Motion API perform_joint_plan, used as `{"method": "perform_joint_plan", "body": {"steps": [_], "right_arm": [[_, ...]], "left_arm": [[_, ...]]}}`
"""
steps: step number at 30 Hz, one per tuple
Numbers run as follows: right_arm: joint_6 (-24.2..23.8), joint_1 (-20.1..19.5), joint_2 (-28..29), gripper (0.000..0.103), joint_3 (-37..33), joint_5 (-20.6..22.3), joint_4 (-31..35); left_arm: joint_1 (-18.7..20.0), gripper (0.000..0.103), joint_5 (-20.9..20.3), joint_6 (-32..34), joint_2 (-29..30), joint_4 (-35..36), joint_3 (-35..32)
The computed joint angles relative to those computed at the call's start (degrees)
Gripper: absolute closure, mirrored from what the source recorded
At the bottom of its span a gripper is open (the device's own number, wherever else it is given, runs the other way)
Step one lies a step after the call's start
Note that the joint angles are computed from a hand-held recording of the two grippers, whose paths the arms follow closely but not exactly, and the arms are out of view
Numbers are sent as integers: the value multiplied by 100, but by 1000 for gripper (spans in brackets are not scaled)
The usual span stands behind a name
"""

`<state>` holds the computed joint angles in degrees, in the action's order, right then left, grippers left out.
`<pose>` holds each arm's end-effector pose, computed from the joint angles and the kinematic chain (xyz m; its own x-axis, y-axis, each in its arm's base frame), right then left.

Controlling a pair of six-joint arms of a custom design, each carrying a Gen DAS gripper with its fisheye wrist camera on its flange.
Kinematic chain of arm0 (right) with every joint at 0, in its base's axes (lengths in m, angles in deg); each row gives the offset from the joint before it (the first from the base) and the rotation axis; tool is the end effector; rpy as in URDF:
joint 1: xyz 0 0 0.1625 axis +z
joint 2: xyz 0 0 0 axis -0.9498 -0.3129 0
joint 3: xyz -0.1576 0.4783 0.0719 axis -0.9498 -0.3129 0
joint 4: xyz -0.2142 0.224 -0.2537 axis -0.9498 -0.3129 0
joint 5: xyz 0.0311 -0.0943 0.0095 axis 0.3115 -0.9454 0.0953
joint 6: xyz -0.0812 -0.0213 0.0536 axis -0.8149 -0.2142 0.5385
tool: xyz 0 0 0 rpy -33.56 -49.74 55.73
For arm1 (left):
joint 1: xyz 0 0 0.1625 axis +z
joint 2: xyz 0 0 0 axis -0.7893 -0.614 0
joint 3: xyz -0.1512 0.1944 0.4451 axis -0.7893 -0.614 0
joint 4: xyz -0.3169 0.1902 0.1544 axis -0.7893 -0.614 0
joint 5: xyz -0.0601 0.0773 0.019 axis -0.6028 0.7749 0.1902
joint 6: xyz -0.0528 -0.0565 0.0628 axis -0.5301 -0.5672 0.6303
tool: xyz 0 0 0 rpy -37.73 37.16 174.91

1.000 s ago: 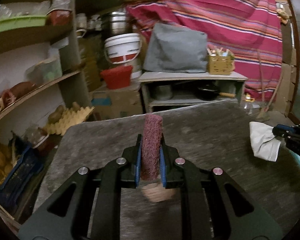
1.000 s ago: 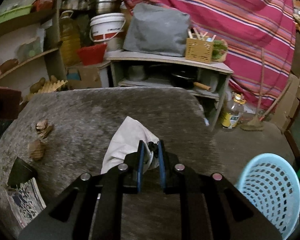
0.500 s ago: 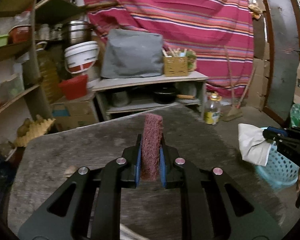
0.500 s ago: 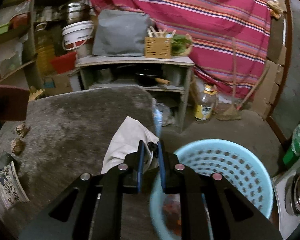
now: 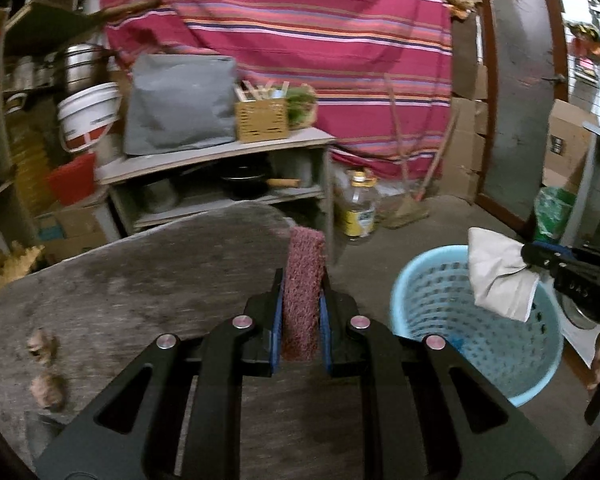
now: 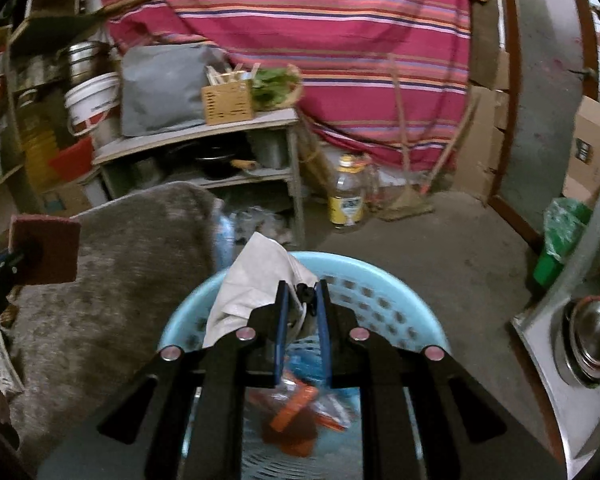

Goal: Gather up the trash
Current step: 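Carry the maroon pad and white cloth over the light-blue basket with both grippers, then open both grippers to drop the pad and cloth into the basket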

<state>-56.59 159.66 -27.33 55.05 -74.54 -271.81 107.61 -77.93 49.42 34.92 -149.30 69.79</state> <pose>0.0788 -0.6805 0.1385 -0.7564 -0.0928 0.6475 -0.5666 0.5878 -0.5775 -0.1798 -0.6354 0.0615 -0.6616 0.0249 -0.7495 0.6568 0.5016 -0.5631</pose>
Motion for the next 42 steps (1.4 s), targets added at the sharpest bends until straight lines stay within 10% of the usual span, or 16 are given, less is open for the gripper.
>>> {"method": "perform_joint_plan", "body": {"steps": [22, 29, 40, 42], "right_arm": [[360, -415, -221, 89, 7, 75, 179], [317, -380, -176, 89, -31, 24, 251], [194, -134, 107, 84, -222, -301, 183], [236, -85, 203, 69, -318, -399, 166]], "left_arm": [[-69, 88, -709, -905, 641, 1703, -1004], [-210, 37, -385, -705, 666, 1264, -936], [-333, 5, 335, -244, 372, 246, -454], [-339, 5, 478, -125, 312, 56, -365]]}}
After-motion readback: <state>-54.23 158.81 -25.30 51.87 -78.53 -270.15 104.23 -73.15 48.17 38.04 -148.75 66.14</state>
